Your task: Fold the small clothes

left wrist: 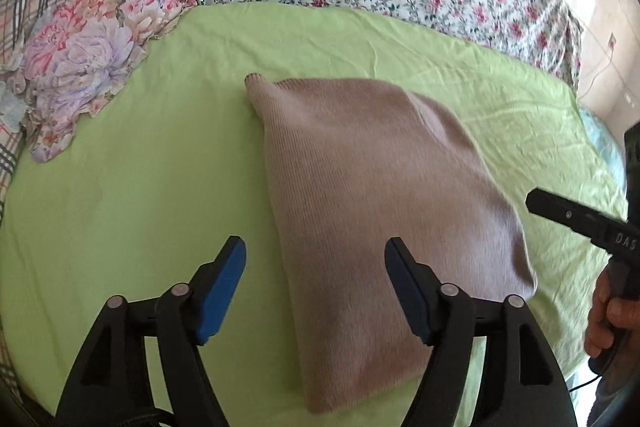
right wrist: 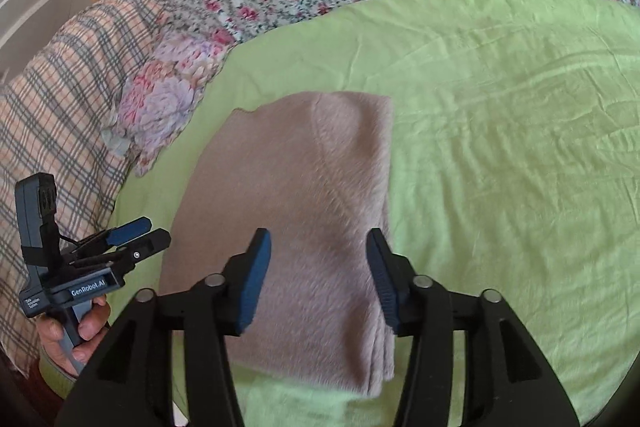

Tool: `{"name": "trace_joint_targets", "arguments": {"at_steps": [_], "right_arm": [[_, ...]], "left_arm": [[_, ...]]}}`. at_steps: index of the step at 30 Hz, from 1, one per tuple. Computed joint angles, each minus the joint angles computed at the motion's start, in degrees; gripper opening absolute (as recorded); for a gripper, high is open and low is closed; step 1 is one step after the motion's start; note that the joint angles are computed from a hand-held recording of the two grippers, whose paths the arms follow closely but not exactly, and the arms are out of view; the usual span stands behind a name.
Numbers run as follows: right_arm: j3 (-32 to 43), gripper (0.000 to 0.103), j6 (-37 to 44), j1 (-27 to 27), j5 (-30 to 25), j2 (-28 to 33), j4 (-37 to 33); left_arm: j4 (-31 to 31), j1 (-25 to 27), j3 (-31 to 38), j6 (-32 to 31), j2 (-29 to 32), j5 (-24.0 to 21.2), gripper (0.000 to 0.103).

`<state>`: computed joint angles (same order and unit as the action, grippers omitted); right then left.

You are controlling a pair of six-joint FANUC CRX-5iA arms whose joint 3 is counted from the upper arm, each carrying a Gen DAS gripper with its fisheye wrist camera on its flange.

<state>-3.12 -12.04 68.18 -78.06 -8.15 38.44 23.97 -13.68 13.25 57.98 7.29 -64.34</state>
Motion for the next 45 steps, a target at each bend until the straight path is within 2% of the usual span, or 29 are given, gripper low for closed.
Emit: {"name": "trace_joint_targets", "arguments": {"at_steps": [1,4,8,16,26,45], "right_arm": [[0.3,0.069,0.1,0.8,-0.6,0.3,0.2],[1.6,0.078,1.8,2.7,-2.2,1.6,-0.1],[2.6,0.083,3.0,5.0,-4.2,2.8,-1.0],[2.3,0.092,0.5,8.3,-6.4,2.9,-2.2],[3.8,0.097,2.2,8.9,-7.2,4.3,-2.9],[5.7,0.1,8.8,4.3,-6.6,5.2,-5.4]], "left_arm": [[-0.5,0.1,-1.3,-0.2,-1.2,0.1,0.077],[-0.8,0.8,-4.1,-0.1,-3.7,0.0,0.08],[-2.1,1.8,-6.8,0.2,-6.4,-0.2,0.08],[-4.7,2.9,-9.9,0.4,-9.8,-1.6,0.082],[-7.3,1.6,-12.9,-0.6,-12.9,0.5,0.083],[-12.2,-1.9,-6.8,2.6,-9.7,1.0,0.086]]}}
